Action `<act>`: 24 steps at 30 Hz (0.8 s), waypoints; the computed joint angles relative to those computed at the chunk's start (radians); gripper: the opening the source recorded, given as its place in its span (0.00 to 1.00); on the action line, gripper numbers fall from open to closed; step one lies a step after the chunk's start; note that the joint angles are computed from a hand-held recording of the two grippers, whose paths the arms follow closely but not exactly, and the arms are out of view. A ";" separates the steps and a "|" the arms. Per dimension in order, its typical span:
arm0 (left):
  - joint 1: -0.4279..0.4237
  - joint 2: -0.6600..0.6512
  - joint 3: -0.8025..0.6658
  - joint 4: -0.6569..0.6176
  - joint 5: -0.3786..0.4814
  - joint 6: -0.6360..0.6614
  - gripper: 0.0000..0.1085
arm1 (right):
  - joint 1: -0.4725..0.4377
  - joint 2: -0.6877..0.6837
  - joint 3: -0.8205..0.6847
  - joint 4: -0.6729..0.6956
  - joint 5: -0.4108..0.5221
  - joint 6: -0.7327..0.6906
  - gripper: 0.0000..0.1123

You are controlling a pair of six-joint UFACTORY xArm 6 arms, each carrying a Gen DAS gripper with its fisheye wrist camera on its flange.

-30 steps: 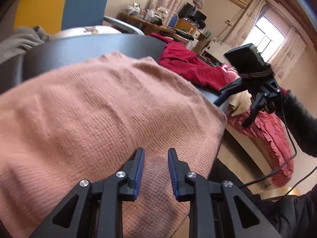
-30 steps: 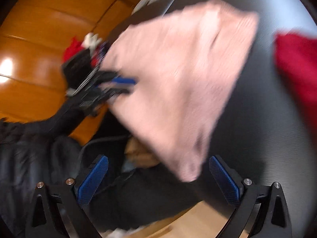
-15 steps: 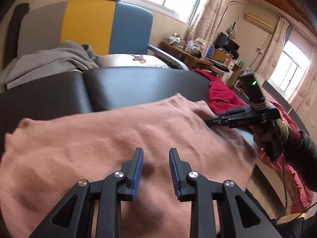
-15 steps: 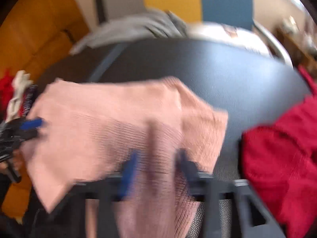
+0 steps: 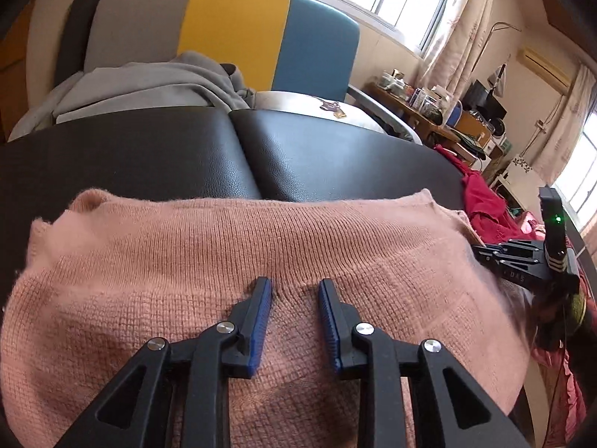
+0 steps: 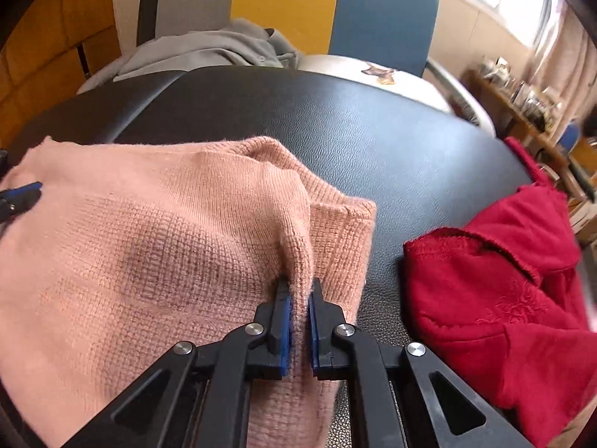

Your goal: Fold clothes

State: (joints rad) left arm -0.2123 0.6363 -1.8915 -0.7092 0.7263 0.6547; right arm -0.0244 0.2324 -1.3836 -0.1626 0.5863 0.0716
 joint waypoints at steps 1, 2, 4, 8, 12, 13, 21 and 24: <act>-0.005 -0.017 0.022 0.006 -0.021 -0.002 0.24 | -0.002 -0.001 0.001 0.010 -0.007 0.002 0.09; -0.011 -0.040 0.050 0.010 -0.047 -0.001 0.24 | -0.007 -0.003 0.001 0.043 -0.012 -0.015 0.10; -0.010 -0.098 0.120 -0.045 -0.094 0.044 0.25 | -0.017 -0.013 0.000 0.090 -0.015 -0.006 0.23; 0.019 -0.171 0.211 -0.115 -0.118 0.082 0.26 | 0.004 -0.070 0.031 0.024 -0.109 0.057 0.76; 0.046 -0.208 0.264 -0.113 -0.113 0.091 0.26 | 0.085 -0.070 -0.007 0.258 -0.112 -0.177 0.76; 0.046 -0.210 0.268 -0.105 -0.109 0.097 0.26 | 0.105 -0.044 -0.044 0.350 -0.082 -0.257 0.76; 0.033 -0.064 0.081 0.081 -0.054 0.062 0.26 | 0.172 0.236 -0.403 0.388 0.168 -0.236 0.75; 0.080 0.049 -0.067 -0.060 0.054 -0.010 0.27 | 0.159 0.325 -0.486 0.314 0.144 -0.158 0.80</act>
